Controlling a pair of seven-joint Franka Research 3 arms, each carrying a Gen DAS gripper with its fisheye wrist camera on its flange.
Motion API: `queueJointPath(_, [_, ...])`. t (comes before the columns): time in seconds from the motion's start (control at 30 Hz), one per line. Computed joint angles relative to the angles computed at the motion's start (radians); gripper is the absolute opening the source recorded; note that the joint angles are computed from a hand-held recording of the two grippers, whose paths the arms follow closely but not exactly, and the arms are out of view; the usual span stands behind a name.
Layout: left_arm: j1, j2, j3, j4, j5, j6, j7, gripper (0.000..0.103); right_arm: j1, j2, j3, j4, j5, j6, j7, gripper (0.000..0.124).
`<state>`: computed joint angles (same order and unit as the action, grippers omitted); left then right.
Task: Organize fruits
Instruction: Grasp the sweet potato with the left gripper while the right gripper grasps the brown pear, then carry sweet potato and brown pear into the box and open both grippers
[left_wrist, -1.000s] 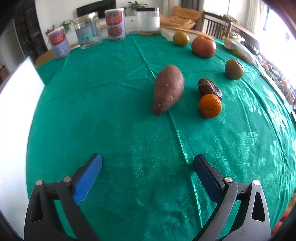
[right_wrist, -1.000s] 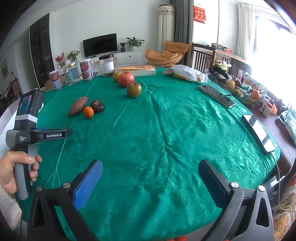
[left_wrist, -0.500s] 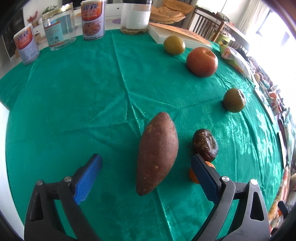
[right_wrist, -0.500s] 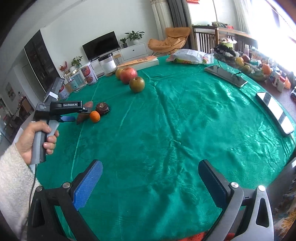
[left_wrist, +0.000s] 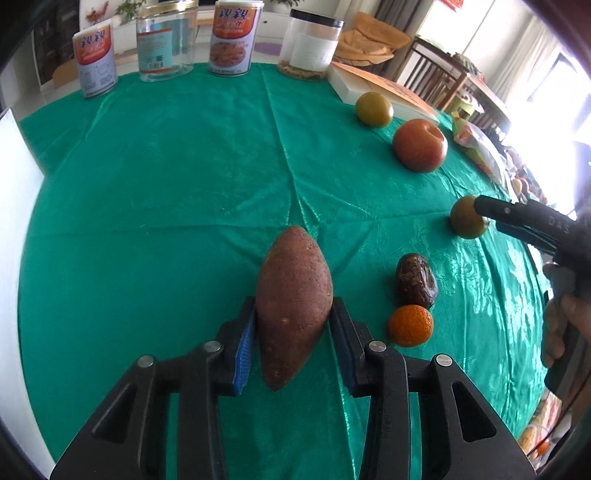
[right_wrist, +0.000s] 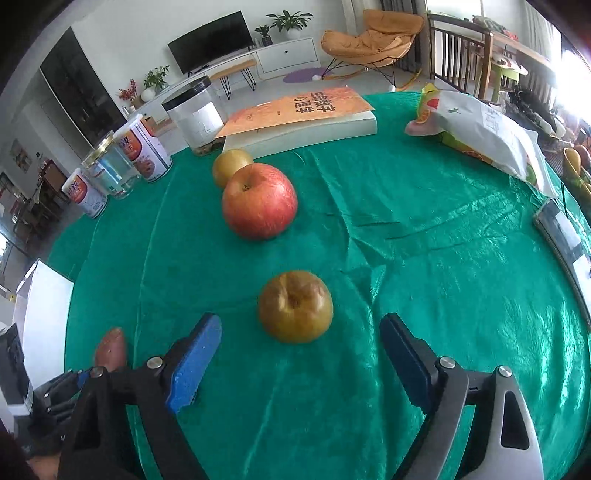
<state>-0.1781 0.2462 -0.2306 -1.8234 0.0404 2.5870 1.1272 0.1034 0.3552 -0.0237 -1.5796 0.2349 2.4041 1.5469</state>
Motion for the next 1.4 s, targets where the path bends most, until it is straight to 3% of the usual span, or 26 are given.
queueJointPath(0.07, [-0.002, -0.015, 0.004, -0.016, 0.009, 0.003, -0.013, 0.039, 0.004, 0.062, -0.004, 0.09, -0.02, -0.094, 0.019, 0.049])
queueJointPath(0.17, [0.001, -0.05, 0.002, -0.051, 0.002, 0.017, -0.016, 0.039, 0.002, 0.048, -0.008, 0.092, -0.023, -0.123, 0.039, 0.048])
queueJointPath(0.27, [0.01, -0.119, -0.005, -0.112, -0.048, 0.064, 0.0, 0.039, -0.023, -0.06, 0.012, -0.014, 0.053, -0.095, 0.001, 0.048])
queueJointPath(0.43, [-0.004, -0.298, -0.006, -0.221, -0.3, 0.148, 0.14, 0.039, -0.027, -0.297, 0.036, -0.182, 0.228, -0.091, -0.109, 0.048])
queueJointPath(0.6, [-0.122, -0.563, 0.1, -0.358, -0.497, 0.17, 0.328, 0.039, 0.06, -0.498, 0.054, -0.287, 0.407, -0.126, -0.221, 0.048])
queueJointPath(0.7, [-0.159, -0.743, 0.172, -0.462, -0.5, 0.131, 0.354, 0.039, 0.14, -0.572, 0.075, -0.323, 0.471, -0.136, -0.266, 0.049])
queueJointPath(0.77, [-0.134, -0.861, 0.196, -0.535, -0.445, 0.087, 0.322, 0.039, 0.197, -0.591, 0.094, -0.335, 0.506, -0.144, -0.293, 0.048])
queueJointPath(0.9, [-0.006, -1.05, 0.225, -0.654, -0.272, -0.061, 0.234, 0.039, 0.293, -0.541, 0.15, -0.317, 0.503, -0.144, -0.297, 0.049])
queueJointPath(1.03, [0.125, -1.115, 0.245, -0.755, -0.122, -0.166, 0.163, 0.039, 0.366, -0.406, 0.206, -0.245, 0.439, -0.13, -0.259, 0.049])
queueJointPath(1.17, [0.176, -1.076, 0.288, -0.827, -0.078, -0.182, 0.131, 0.039, 0.426, -0.241, 0.237, -0.129, 0.304, -0.151, -0.171, 0.049])
queueJointPath(1.27, [0.201, -1.016, 0.289, -0.842, -0.052, -0.176, 0.124, 0.039, 0.478, -0.131, 0.236, -0.034, 0.139, -0.189, -0.073, 0.049])
queueJointPath(1.4, [0.196, -0.971, 0.338, -0.834, -0.103, -0.199, 0.146, 0.039, 0.551, -0.03, 0.218, 0.063, -0.053, -0.202, 0.0, 0.049])
